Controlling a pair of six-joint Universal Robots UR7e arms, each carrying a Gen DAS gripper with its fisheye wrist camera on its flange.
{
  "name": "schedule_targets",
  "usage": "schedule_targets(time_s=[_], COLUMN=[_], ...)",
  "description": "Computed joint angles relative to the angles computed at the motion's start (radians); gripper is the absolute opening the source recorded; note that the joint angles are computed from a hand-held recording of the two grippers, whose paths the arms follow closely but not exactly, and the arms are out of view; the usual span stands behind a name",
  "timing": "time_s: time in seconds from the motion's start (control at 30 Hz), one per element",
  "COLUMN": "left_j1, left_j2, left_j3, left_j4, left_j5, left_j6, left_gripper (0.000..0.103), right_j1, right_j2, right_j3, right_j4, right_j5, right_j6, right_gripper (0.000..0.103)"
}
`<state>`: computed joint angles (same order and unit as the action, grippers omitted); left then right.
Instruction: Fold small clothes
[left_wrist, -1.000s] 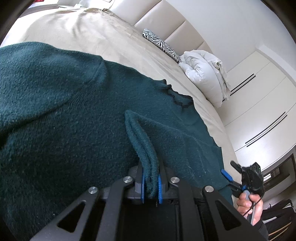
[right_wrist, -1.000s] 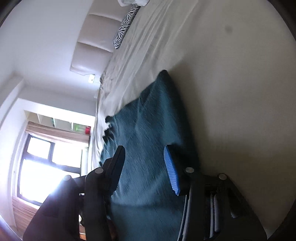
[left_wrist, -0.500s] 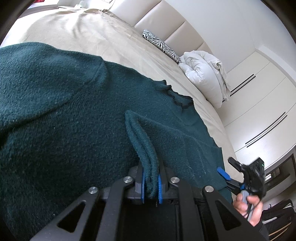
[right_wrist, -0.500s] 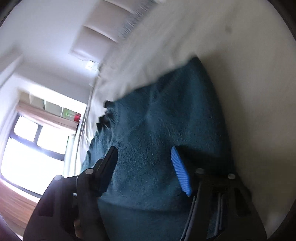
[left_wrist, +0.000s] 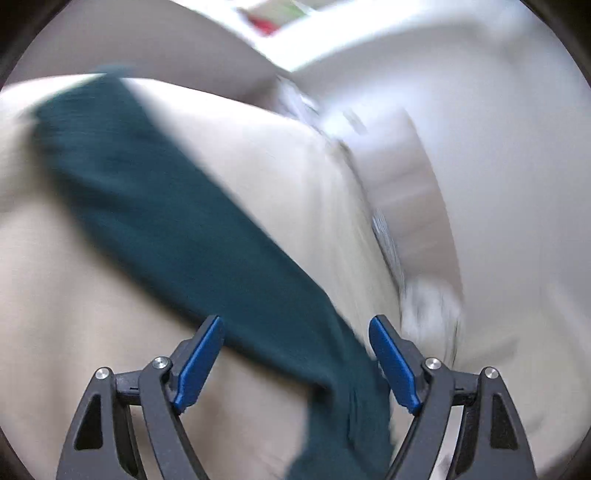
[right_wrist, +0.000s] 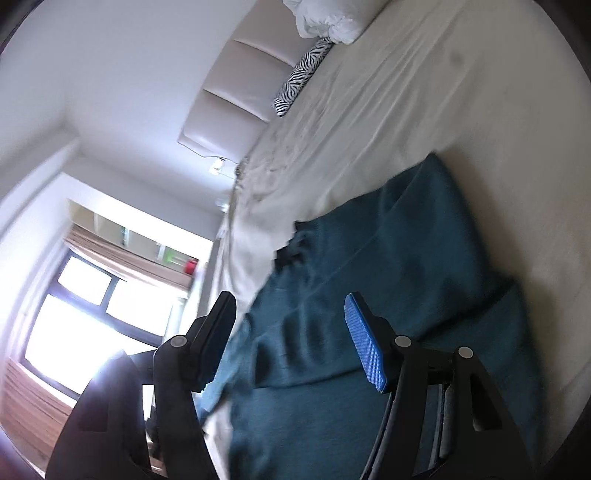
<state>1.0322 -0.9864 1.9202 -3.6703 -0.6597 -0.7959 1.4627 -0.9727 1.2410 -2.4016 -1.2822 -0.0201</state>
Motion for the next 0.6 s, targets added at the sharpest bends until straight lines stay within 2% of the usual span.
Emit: schedule_targets(time_s=[0.07,0.17,0.33,0.4,0.47,0.53,0.57,0.6], left_j1=[-0.003,0.009,0.02,0.03,0.045,0.058,0.066,0.076], left_j2=[-0.033,-0.033,-0.025,-0.012,-0.018,-0.042,-0.048,-0.053], left_j3=[0.07,0.104,0.057,0.027,0.001,0.004,-0.002,-0.004], left_j4=[-0.067,-0.201,-0.163,-0.193,-0.17,-0.129,-0.121,-0.135], left_j5=[0.088,0.113,0.191,0.208,0.208,0.206,0.183,0.146], left_j6=[-0.105,-0.16,-0.252,-0.221,-0.172,-0.145,-0.131,-0.113], left_gripper=[0.084,0.083,0.083,0.083,0.08,0.072,0.064,0.043], right_j1=[0.018,0.031,0.037,0.032,0.029,0.025,0.022,0.019], right_j2=[0.012,0.012,-0.006,-0.012,-0.013,-0.013,-0.018,-0.024], right_j3=[0.012,0.037,0.093,0.106,0.113,0.115,0.118,0.122], right_j4=[-0.013,-0.006,-0.033,-0.044,-0.053,-0.053,-0.053,-0.055], right_j5=[-0.003,-0.022,-0.012,-0.005,-0.003,-0.001,0.0,0.0], right_j6=[0.025,0.023,0.032,0.033,0.037,0.039,0.038,0.034], right_gripper=[0.061,0.061,0.061,0.061,0.061,0.061,0.061,0.061])
